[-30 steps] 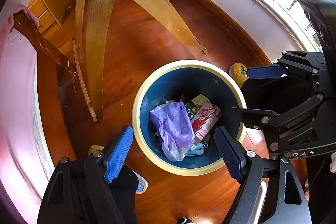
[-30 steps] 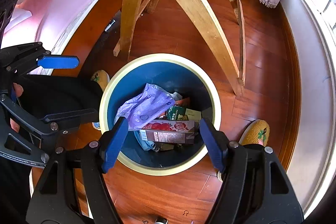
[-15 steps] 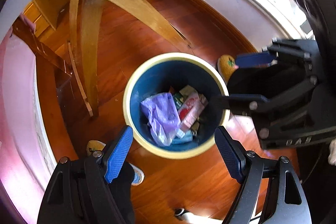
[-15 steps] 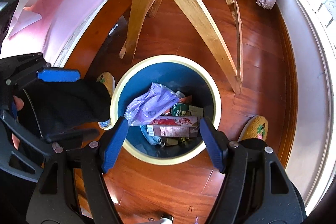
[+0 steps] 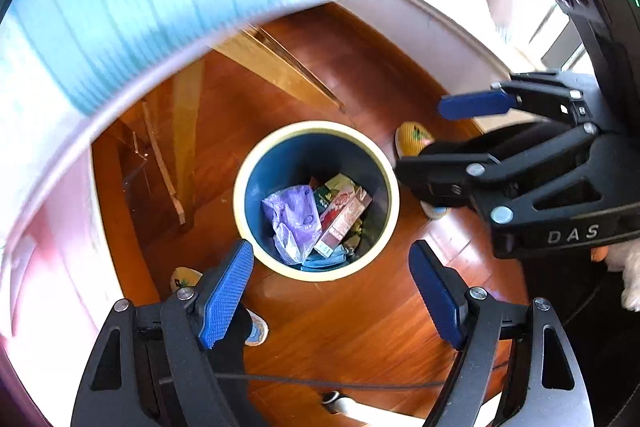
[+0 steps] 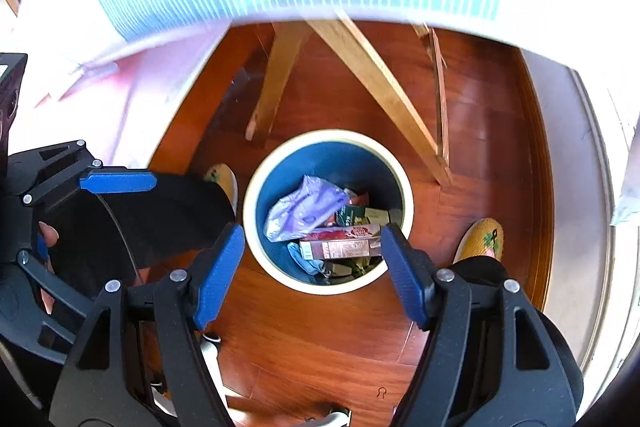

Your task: Collect trash

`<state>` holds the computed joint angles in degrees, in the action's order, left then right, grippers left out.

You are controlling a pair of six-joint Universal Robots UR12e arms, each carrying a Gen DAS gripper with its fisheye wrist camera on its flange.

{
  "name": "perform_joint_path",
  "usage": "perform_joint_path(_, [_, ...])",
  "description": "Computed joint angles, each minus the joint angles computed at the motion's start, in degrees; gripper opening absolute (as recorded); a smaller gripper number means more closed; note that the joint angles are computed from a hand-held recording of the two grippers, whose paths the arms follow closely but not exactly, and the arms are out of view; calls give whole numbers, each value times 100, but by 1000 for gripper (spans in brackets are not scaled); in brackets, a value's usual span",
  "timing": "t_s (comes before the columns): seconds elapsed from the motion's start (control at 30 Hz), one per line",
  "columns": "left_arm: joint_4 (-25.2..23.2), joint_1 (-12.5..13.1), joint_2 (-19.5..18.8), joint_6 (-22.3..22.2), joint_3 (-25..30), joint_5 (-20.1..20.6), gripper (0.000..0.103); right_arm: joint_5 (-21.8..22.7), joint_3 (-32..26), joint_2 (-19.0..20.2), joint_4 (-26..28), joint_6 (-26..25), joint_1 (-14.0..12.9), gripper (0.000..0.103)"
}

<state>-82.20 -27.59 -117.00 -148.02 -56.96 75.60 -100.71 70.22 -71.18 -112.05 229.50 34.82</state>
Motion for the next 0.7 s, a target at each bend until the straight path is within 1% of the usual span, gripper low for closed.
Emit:
perform_joint_path(0.17, [-3, 85, 85, -365, 214, -165, 81, -280, -319, 3, 194, -139, 126, 68])
perform_joint_path(0.4, [35, 190, 85, -801, 710, -214, 81, -638, -933, 97, 526, -170, 236, 68])
perform_joint_path(0.53, [105, 239, 66, -1077, 1066, -317, 81, -701, -1352, 171, 641, -83, 228, 68])
perform_joint_path(0.7, [273, 251, -21, -1479, 1572, -212, 81, -994, -2091, 381, 1010, -123, 258, 68])
